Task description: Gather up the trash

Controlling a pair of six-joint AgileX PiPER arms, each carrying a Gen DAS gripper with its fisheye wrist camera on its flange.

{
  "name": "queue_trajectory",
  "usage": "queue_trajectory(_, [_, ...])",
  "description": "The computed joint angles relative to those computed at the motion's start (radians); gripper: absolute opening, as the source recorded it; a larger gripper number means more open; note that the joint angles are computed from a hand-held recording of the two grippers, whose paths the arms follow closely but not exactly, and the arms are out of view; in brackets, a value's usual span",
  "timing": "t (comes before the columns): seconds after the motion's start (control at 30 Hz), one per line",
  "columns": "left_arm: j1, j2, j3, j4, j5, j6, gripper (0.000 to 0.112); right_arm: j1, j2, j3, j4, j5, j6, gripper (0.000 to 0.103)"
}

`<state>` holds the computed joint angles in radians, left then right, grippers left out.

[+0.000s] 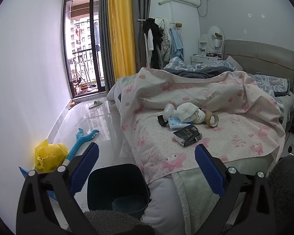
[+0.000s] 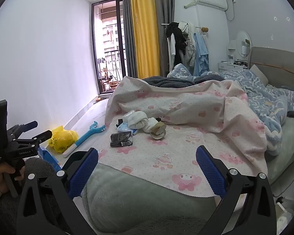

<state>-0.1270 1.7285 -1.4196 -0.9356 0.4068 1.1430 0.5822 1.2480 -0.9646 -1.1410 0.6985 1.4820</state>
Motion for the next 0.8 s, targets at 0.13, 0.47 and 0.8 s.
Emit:
queue_trajectory(0.13, [0.0,0.0,0.0,-0.001,0.001,0.0,0.1,0.002,0.001,-0.001,0.0,0.002,0.001,0.101])
queue_trajectory(0.47, [0.0,0.0,0.0,0.002,0.001,-0.002,0.1,0.005,0.002,-0.003,0.0,0.006,0.0,0.101])
queue_trajectory(0.8, [0.0,0.0,0.0,0.002,0.001,-0.002,0.1,0.008,0.002,-0.004,-0.001,0.01,-0.001,0.101])
